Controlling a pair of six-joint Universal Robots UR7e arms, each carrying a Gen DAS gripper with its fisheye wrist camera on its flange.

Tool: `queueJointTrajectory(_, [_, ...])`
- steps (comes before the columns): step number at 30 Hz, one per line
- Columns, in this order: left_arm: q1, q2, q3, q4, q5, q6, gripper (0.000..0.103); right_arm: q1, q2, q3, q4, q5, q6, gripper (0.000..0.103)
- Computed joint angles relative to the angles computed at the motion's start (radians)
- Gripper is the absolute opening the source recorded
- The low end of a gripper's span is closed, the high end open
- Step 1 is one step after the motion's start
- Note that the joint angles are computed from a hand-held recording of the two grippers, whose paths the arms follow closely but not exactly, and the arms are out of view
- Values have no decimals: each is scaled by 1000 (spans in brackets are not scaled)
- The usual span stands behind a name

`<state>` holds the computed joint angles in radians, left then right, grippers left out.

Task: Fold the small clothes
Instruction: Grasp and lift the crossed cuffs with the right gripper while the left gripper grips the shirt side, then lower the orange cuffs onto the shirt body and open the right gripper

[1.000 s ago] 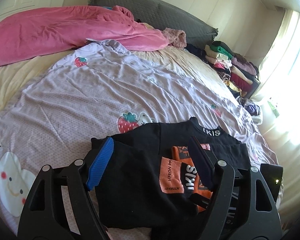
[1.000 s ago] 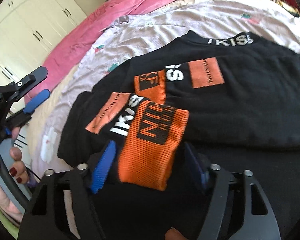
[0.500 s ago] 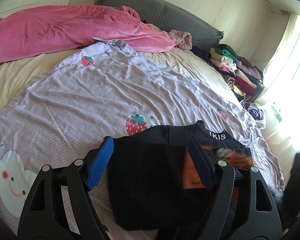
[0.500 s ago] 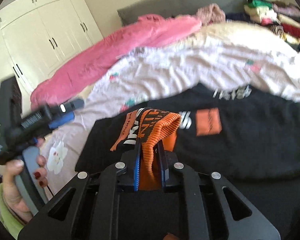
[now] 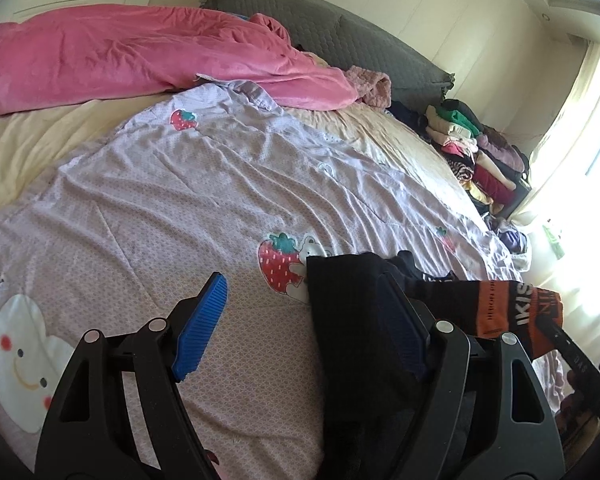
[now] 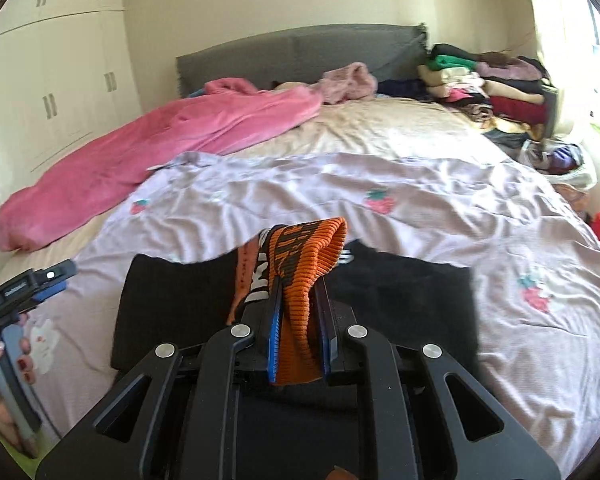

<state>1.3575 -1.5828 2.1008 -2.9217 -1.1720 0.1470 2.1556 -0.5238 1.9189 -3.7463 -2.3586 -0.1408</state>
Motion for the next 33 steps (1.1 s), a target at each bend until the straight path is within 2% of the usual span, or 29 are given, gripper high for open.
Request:
queueJointTrajectory(7, [-19,35,15,-12,20,38,69,-41,-32,72,-56,-13,42,14])
queueJointTrajectory(11, [-51,62,42,-37,33,83,59,-53,-34,84,-58,-10,51,14])
queueJointTrajectory(16, [-84,104,66,-48,39,145,53,-61,-23,87,-62,-18,43,14])
queueJointTrajectory(20, [-99,148,79,-46,41,205,52,-70,-20,87,-70,-16,35,14])
queueJointTrajectory(23, [-102,181,84,-36,73,219,52,-74,-20,89,-75,-16,37,14])
queueJointTrajectory(25, [-101,200,77,-5,107,210,52,-69,-10,78,-72,-68,39,19])
queueJointTrajectory(27, [-92,205,72,6,105,204,52,-65,2,71,-104,-119,39,24])
queueJointTrajectory(29, [-89,199,70,15,96,201,52,-72,-6,86,-119,-122,60,31])
queueJointTrajectory(33, [-91,197,73,13,99,203,52,-85,-16,109,-101,-116,93,32])
